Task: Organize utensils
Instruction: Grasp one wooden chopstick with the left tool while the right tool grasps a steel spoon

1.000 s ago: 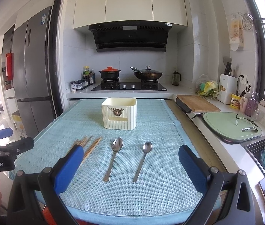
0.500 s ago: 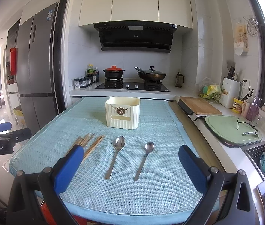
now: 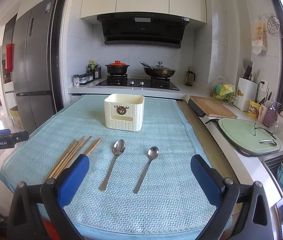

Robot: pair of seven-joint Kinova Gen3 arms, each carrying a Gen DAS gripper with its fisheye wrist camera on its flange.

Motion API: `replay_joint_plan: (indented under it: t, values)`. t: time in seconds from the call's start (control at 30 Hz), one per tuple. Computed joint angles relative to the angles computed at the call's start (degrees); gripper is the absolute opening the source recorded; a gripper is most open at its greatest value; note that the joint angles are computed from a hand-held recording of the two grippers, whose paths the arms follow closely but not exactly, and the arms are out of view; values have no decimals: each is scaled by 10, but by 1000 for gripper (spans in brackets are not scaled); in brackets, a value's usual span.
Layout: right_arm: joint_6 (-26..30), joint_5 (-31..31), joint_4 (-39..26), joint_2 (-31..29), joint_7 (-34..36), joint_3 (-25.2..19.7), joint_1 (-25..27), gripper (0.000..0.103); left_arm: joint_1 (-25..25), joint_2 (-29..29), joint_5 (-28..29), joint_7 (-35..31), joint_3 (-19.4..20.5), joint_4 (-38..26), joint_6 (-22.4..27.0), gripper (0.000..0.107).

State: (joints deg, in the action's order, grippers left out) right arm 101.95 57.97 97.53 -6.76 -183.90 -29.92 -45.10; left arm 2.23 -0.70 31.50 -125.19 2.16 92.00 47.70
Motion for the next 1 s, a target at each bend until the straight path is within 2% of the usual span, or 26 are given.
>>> replay_joint_plan:
  t: [0.17, 0.43, 0.6, 0.77, 1.0]
  values:
    - [-64, -33, 30, -18, 23, 40, 38, 103, 4, 78, -28, 26, 19, -52, 13, 103]
    - [-134, -86, 54, -35, 46, 57, 103, 103, 37, 185, -134, 93, 44, -131, 19, 102]
    - [-155, -100, 58, -37, 59, 54, 123, 103, 59, 226, -193, 130, 44, -167, 18, 102]
    - [-185, -111, 66, -46, 66, 61, 144, 103, 76, 261, -238, 162, 40, -203, 38, 99]
    - [-250, -141, 80, -62, 93, 86, 184, 103, 82, 283, -248, 158, 51, -236, 66, 91]
